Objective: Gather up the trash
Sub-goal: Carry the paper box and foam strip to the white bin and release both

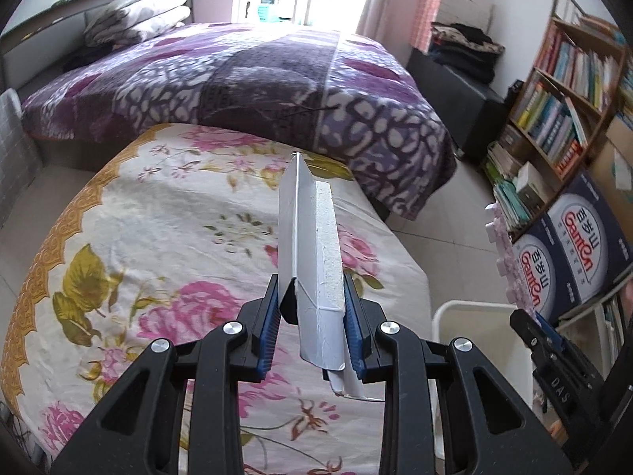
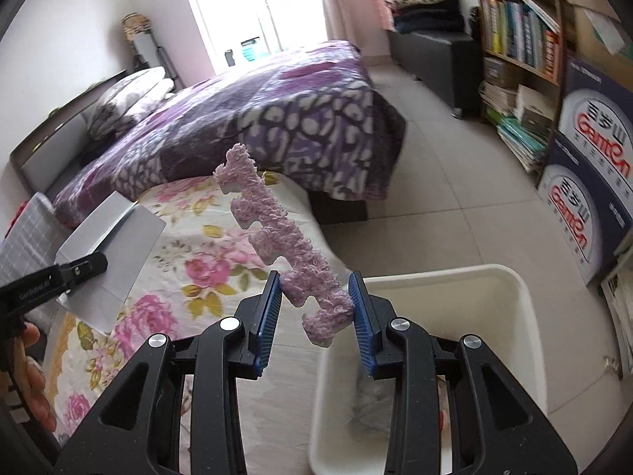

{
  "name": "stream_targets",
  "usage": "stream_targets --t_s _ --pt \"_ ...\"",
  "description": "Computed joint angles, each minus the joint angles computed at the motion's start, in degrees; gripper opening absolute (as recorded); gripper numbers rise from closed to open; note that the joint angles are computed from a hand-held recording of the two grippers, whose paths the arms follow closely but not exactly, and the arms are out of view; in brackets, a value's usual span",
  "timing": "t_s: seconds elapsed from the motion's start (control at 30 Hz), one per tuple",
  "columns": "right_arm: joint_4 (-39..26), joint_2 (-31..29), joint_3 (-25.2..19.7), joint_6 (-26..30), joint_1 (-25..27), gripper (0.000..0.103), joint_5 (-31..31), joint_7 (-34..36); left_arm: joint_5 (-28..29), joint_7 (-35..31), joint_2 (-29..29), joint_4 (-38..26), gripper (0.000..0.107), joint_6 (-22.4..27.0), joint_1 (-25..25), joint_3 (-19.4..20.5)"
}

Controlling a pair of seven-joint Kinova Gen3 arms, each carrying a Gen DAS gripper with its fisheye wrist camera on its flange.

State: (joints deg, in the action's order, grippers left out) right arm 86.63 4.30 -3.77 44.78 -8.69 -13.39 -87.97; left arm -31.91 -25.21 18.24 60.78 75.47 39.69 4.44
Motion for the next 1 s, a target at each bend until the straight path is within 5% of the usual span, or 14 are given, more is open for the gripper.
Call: stream_targets --t_s 0.4,0.57,0.7,0.9,1.0 --pt "-0.8 0.0 3.1 3.3 4.9 0.038 -0.1 -3.8 1.6 -6.9 6.9 -9.2 0.030 1.3 4.0 -0.7" --pt "-0.2 -0.8 3.9 3.7 6.7 0.066 0.2 -4.6 3.8 -9.8 10.1 -13.7 0.030 1.8 5.8 -1.5" --pt "0.8 -2.0 4.8 2.9 8.1 0.079 1.5 -5.4 5.8 -12.4 12.9 -17.9 0.030 2.6 7.3 -2.1" --pt "2.8 -4.2 5.8 0.3 9.6 0.086 4.2 -7.1 9.1 -16.6 16.1 -22.5 0.031 2.5 8.9 -2.6" --pt "4.8 -5.8 6.2 -2.3 10.1 0.087 4.9 -6.7 12.8 -19.2 15.8 -21.3 0.036 -1.3 7.9 -1.4"
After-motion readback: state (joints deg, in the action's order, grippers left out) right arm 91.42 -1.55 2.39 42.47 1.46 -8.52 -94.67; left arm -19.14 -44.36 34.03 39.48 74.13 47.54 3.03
